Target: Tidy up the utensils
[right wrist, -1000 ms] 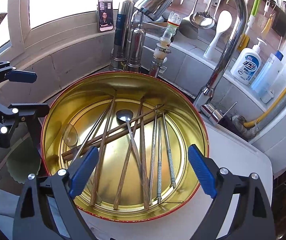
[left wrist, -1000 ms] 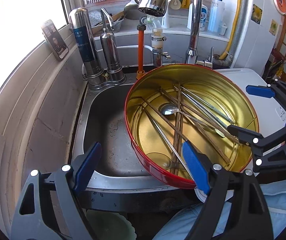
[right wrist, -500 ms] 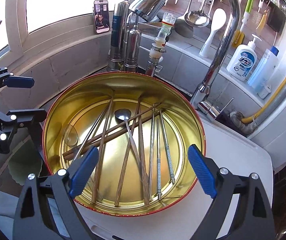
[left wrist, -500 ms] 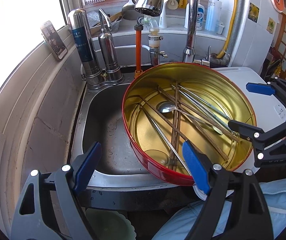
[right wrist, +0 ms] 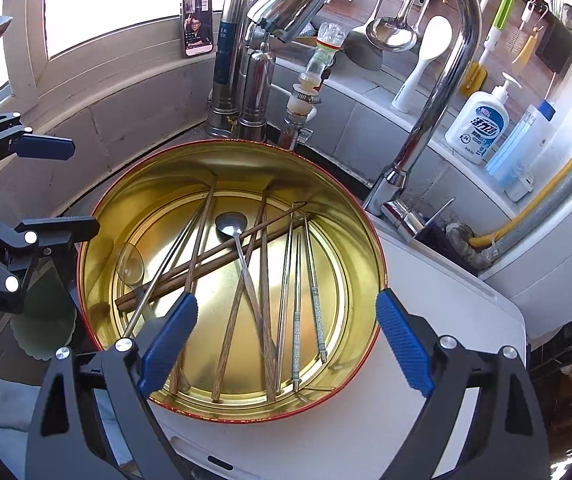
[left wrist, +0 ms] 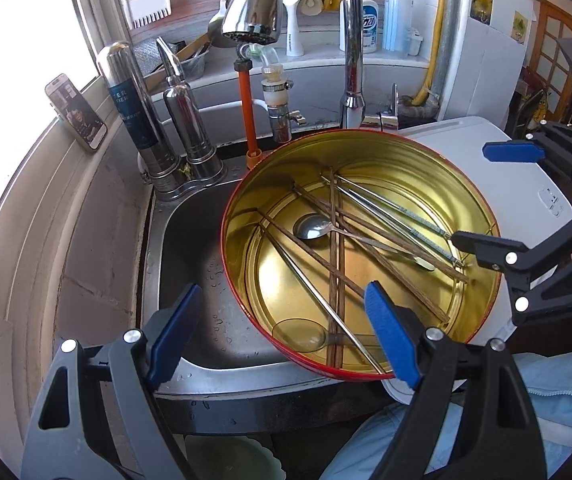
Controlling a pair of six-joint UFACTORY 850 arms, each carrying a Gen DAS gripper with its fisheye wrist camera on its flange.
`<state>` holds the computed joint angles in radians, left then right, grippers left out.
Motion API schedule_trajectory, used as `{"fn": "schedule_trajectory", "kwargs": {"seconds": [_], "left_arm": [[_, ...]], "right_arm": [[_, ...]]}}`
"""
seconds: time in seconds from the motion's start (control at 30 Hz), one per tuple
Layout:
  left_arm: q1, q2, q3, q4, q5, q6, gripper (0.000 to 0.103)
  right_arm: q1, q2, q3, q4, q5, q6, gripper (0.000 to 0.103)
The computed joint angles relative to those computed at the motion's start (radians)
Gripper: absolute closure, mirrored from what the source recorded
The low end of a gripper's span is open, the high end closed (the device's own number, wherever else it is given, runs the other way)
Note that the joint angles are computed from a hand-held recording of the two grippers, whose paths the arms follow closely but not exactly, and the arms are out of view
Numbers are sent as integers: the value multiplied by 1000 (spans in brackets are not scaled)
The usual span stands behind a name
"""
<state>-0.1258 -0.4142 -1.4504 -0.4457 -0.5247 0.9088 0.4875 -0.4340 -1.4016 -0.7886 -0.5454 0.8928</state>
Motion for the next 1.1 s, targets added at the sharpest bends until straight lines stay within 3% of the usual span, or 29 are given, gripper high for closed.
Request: {"fn": "schedule_trajectory", "kwargs": {"seconds": [0.07, 0.27, 0.77, 1.0, 1.1], "left_arm": [[-23, -29, -42, 91, -20, -50, 22], [-54, -94, -144, 152, -90, -64, 22], [-68, -119, -176, 209, -93, -89, 22], [-58, -123, -166, 102, -77, -49, 22], [-45, -89, -104, -71, 18, 82, 22]], "right_arm": [[-17, -18, -41, 66, -43, -63, 11], [-51, -35, -92, 195, -91, -157, 11], [-53, -26, -84, 235, -73, -163, 11], [-38, -4, -55, 150, -49, -65, 11], [-41, 21, -20, 146, -2, -22, 11]]}}
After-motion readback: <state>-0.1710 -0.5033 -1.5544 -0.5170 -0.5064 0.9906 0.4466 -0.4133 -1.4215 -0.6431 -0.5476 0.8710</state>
